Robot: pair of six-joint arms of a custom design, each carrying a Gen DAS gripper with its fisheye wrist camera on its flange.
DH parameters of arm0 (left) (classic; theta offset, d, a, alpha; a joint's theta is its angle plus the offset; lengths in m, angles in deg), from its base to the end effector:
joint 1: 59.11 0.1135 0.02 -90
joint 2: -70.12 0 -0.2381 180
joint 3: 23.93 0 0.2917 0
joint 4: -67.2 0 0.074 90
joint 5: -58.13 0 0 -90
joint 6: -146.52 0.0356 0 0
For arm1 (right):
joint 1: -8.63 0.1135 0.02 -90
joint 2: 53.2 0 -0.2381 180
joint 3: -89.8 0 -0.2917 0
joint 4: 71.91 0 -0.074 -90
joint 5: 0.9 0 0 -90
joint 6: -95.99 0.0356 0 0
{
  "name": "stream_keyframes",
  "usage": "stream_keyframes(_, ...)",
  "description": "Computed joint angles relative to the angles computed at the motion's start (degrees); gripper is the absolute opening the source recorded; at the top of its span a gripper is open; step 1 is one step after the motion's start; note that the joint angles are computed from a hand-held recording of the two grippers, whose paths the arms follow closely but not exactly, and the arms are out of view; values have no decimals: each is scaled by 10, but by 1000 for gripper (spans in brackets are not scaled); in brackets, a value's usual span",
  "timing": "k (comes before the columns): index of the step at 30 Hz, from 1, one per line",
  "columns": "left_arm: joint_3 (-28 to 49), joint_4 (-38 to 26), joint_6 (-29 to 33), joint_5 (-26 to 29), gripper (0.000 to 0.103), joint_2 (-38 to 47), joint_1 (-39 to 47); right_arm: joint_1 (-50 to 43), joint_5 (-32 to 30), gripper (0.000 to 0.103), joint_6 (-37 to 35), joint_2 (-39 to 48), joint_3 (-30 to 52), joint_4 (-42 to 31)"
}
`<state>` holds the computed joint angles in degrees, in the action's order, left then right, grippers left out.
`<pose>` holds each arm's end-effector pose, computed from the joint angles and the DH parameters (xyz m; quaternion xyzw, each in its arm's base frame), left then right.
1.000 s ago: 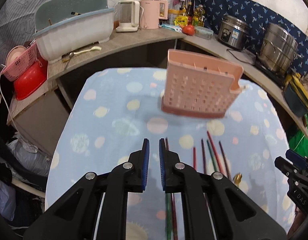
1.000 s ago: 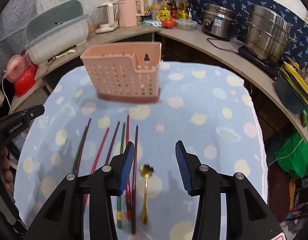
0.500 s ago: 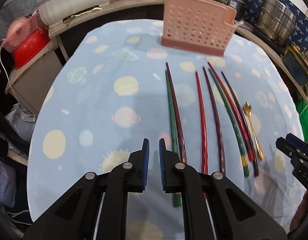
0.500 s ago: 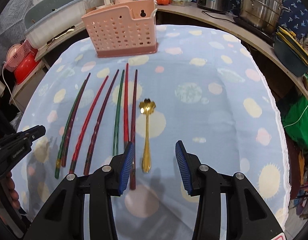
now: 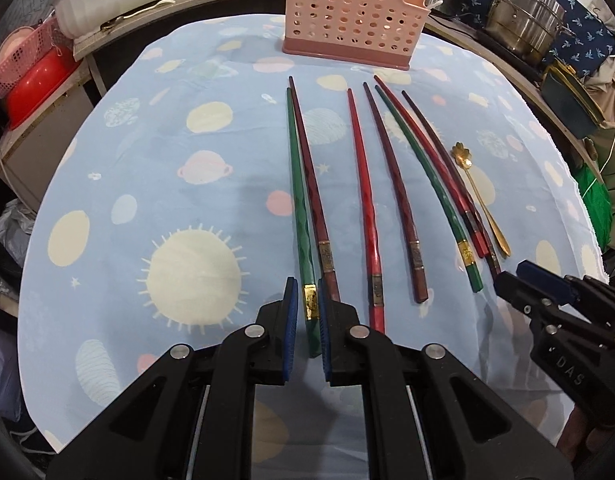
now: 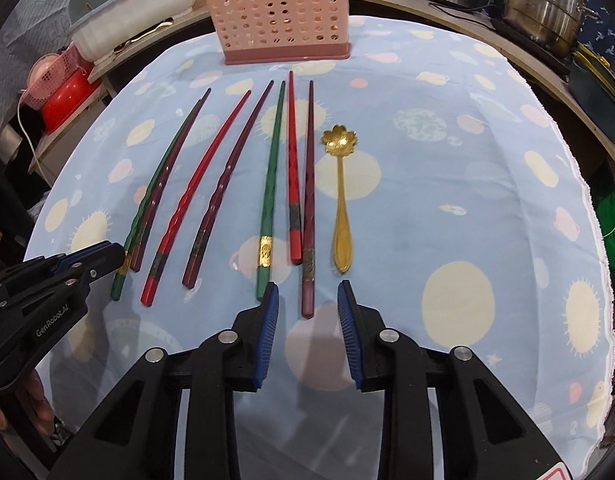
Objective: Organize utensils
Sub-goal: 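Grasp and lift a dark-red chopstick with the right while the left grasps a green chopstick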
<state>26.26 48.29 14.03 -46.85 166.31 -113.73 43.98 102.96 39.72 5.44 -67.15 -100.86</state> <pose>0.1779 -0.2346 0.0422 0.0741 0.9654 -0.0772 0.2379 0.1517 0.0972 0.0490 0.0129 0.9686 0.0271 0.2469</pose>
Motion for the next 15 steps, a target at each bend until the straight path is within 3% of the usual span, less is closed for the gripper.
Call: stream_keyframes(15, -9, 40, -5, 16, 11, 18, 3, -5, 0, 16, -5, 54, -3, 59)
